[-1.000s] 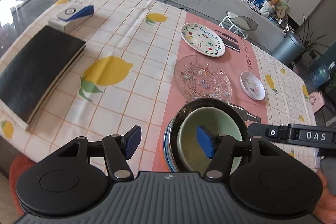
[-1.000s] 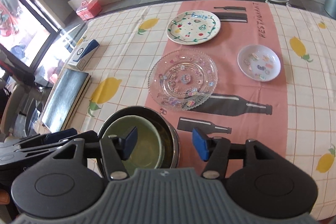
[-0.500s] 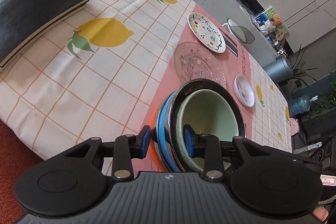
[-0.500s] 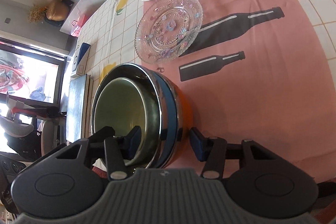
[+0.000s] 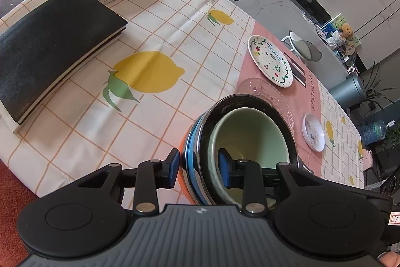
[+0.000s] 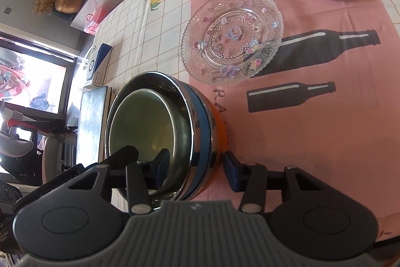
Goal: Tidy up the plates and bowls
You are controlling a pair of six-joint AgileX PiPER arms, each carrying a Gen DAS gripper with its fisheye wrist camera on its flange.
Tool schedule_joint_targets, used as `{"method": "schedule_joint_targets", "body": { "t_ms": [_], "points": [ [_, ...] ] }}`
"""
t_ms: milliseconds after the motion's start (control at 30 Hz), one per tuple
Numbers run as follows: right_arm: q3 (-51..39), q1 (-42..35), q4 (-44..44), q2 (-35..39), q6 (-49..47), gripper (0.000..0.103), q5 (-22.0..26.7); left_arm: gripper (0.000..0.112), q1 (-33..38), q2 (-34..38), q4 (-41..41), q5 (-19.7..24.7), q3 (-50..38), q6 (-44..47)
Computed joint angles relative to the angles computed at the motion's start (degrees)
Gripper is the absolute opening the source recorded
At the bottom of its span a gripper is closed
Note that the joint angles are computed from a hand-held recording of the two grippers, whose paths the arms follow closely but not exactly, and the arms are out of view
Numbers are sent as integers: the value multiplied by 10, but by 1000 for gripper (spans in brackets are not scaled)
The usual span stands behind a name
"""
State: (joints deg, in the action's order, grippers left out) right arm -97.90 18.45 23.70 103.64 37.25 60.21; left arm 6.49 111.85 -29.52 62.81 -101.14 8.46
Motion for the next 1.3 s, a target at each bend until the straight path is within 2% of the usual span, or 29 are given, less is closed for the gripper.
{"method": "schedule_joint_targets", "body": {
  "t_ms": [200,333,367,433,533,600,667,767,900,967,1133,1200,1300],
  "points": [
    [-64,4,-3,44,5,47,19,37,5,28,7,19,-46,-7],
    [-56,-3,13,42,-10,49,11,39,8,16,-2,1,-30,-1],
    [-47,-4,16,36,-13,50,3,44,6,7,-3,-12,-19,4],
    [-28,-5,11,16,-16,59,-15,48,-1,-13,9,-37,-5,3],
    [-3,-7,-7,-22,-24,62,-34,49,-19,-69,19,-106,43,16],
    [40,-12,-17,-63,-27,64,-70,49,-29,-98,-13,-143,70,51],
    [86,-21,-29,-106,-28,64,-110,52,-40,-106,-48,-146,69,81],
    [143,-46,-19,-149,-54,64,-153,55,-61,-85,-76,-115,28,108],
    [197,-87,5,-181,-72,65,-171,58,-91,-24,-57,-74,-60,34],
    [217,-105,13,-192,-74,65,-176,58,-103,-5,-48,-73,-81,-13],
    [248,-138,34,-201,-85,64,-191,58,-144,-20,-65,-144,-17,-54],
    [258,-154,71,-196,-117,59,-195,58,-161,-24,-64,-173,8,-71],
    [277,-171,138,-181,-175,54,-207,58,-181,-7,-31,-176,-3,-98]
  ]
}}
